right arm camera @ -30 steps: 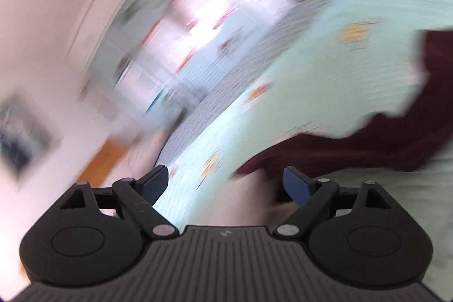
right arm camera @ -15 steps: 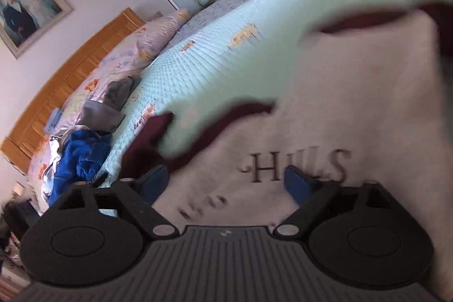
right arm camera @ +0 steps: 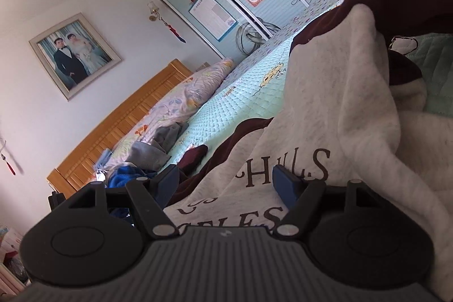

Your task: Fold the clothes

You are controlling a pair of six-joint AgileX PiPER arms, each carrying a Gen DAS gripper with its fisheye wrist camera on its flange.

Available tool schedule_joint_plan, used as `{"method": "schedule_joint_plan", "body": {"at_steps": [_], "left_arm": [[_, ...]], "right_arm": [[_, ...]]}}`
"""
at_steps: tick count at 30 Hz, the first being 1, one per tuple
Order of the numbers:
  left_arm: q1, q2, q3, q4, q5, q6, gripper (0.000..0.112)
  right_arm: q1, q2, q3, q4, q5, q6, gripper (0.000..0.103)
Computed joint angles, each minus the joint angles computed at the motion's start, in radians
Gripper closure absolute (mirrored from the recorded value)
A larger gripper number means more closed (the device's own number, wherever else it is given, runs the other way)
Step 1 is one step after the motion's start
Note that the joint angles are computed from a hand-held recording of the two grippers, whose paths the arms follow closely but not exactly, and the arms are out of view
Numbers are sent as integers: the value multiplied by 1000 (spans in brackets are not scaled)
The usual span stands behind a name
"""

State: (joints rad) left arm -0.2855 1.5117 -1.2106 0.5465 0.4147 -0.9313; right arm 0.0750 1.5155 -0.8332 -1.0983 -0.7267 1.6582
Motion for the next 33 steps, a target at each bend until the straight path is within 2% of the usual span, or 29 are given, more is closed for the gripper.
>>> {"method": "schedule_joint_plan", "body": {"at_steps": [2,4,6,9,14,17,20,23,25,26,28,29,30,33], "left_arm": [[-38,31,-70,23,100,36,10],[-78,97,-186,60,284,57,10],[-80,137,-249,32,370,120,10],[-57,156,-282,-60,392,212,10],[-64,207,-366,-99,430,310,10],[-64,275,-459,-106,486,371,10],[-25,348,-558,-163,541,408,10],[32,375,-602,-277,555,399,10],[33,375,-602,-288,555,390,11],[28,370,-596,-290,552,392,15],[27,328,-541,-326,490,416,43],[32,300,-512,-364,450,437,80],[36,275,-486,-404,416,458,90],[39,209,-421,-491,328,512,94]], "right_arm": [[-5,9,4,25,-23,-14,29],[-15,15,12,43,-51,-22,29],[-21,21,16,57,-72,-28,29],[-26,30,20,75,-94,-39,29],[-44,50,26,93,-142,-46,29],[-52,61,27,101,-163,-50,29],[-57,71,26,106,-176,-55,29],[-63,80,26,111,-190,-60,29],[-66,88,26,117,-201,-65,29],[-67,90,25,119,-205,-66,29],[-68,96,23,123,-211,-69,29],[-68,100,22,126,-215,-70,29],[-69,103,22,130,-220,-72,29],[-71,110,21,135,-229,-75,29]]}}
